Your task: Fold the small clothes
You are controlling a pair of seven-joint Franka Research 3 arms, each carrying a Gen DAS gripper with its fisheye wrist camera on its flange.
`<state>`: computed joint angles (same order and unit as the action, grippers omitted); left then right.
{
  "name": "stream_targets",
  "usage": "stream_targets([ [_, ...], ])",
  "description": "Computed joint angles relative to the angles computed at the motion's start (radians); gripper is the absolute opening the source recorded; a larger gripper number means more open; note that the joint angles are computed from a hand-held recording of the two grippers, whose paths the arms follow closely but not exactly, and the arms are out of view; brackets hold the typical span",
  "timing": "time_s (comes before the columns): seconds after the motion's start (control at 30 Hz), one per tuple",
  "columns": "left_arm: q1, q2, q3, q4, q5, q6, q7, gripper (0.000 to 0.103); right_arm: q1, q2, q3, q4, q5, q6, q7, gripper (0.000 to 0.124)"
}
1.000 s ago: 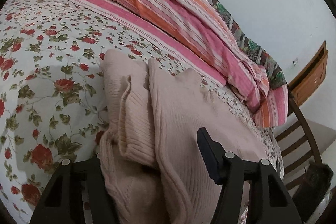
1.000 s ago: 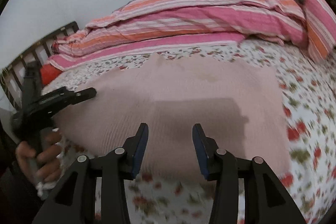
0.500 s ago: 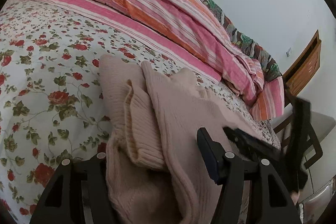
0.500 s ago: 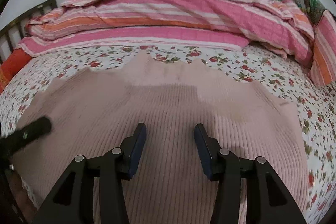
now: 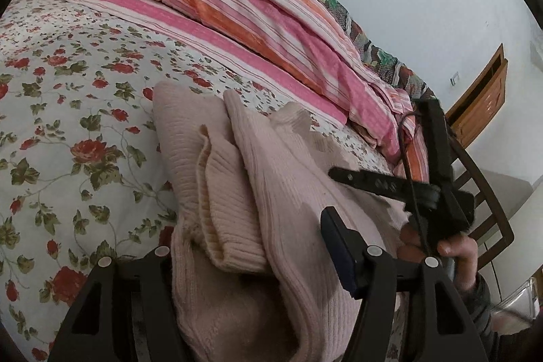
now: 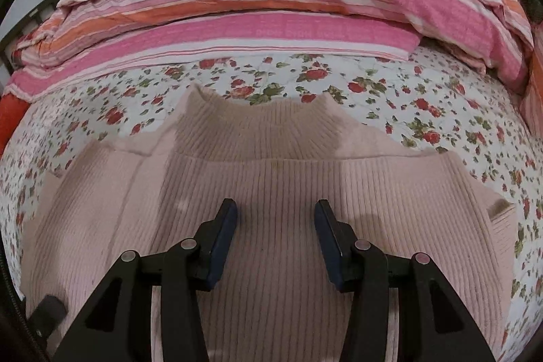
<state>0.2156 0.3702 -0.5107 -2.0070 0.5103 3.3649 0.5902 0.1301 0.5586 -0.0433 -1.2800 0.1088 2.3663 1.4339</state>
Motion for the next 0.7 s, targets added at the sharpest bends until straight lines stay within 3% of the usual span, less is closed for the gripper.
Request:
stream_targets([
  [0.17, -0.022, -0.004, 0.021, -0.003, -0.009, 0.002, -0.002, 0.063, -0.017, -0.190, 0.026, -0.278, 0.043, 0.145, -0.101, 0.047],
  [0.27, -0.019, -0.009, 0.017, -0.011, -0.014, 0.003, -0.015, 0.064, -0.064, -0.292, 0.072, -0.415, 0.188, 0.171, -0.231, 0.047],
  [0.47, -0.028, -0.037, 0.018, -0.035, -0.026, -0.014, -0.026, 0.065, -0.052, -0.468, 0.060, -0.682, 0.295, 0.301, -0.370, 0.048],
  [0.6, -0.083, -0.058, 0.070, -0.051, -0.055, -0.008, -0.024, 0.065, -0.049, -0.533, 0.040, -0.762, 0.355, 0.261, -0.424, 0.048],
  [0.7, -0.061, -0.041, 0.045, -0.034, -0.059, -0.015, -0.037, 0.065, -0.039, -0.585, 0.033, -0.844, 0.381, 0.293, -0.473, 0.048],
])
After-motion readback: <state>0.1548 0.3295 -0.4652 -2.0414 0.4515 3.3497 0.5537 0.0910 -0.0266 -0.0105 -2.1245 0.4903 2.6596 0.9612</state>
